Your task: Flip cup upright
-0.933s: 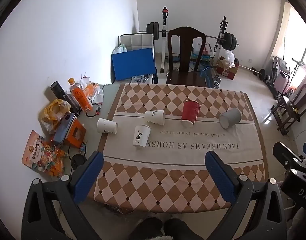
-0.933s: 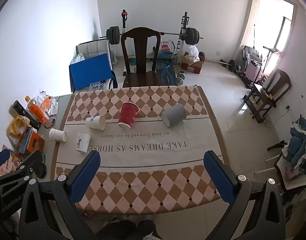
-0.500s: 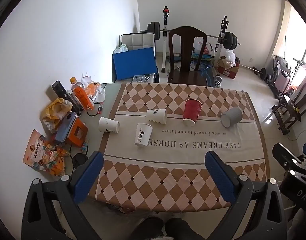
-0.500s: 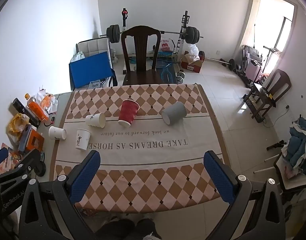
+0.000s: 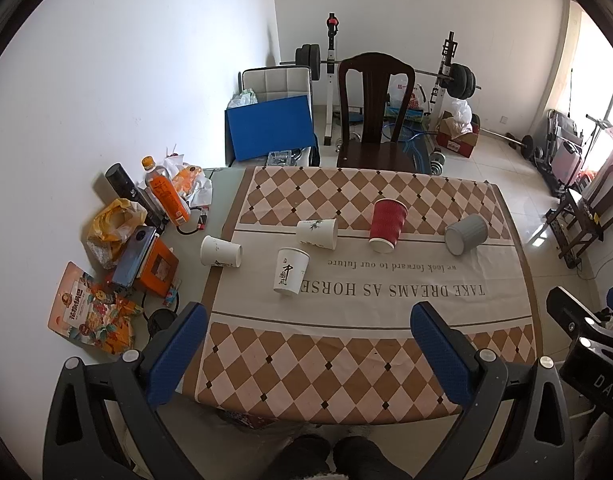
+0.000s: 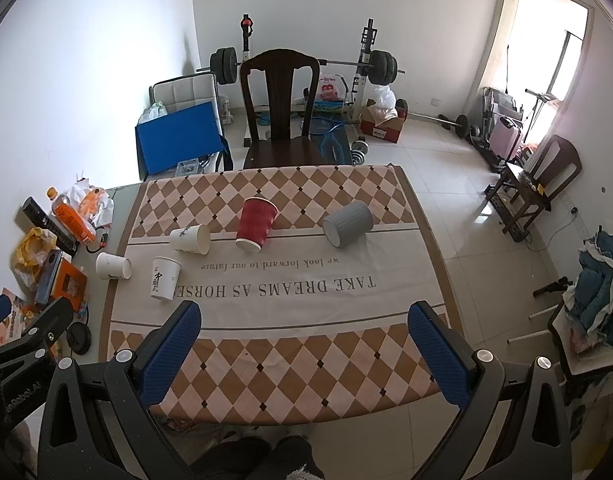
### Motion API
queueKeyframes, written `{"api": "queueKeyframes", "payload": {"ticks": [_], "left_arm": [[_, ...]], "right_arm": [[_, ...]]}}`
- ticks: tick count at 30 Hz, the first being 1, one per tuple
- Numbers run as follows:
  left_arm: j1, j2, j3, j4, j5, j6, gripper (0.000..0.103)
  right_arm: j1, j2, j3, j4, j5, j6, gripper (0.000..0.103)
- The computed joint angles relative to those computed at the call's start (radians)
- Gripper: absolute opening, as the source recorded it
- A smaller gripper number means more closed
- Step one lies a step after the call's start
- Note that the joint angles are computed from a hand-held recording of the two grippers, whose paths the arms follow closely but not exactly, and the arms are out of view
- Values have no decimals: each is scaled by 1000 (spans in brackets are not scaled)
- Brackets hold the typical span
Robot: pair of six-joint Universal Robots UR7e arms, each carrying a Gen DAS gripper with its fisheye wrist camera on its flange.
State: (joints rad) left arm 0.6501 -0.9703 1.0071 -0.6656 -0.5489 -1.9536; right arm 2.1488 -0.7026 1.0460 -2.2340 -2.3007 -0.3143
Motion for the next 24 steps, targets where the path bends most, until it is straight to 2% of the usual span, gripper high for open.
{"api": "queueKeyframes", "payload": {"ticks": [24], "left_arm": [[1, 6, -10, 10, -4, -3, 103]], "right_arm": [[1, -1, 9, 0, -4, 4, 103]]}}
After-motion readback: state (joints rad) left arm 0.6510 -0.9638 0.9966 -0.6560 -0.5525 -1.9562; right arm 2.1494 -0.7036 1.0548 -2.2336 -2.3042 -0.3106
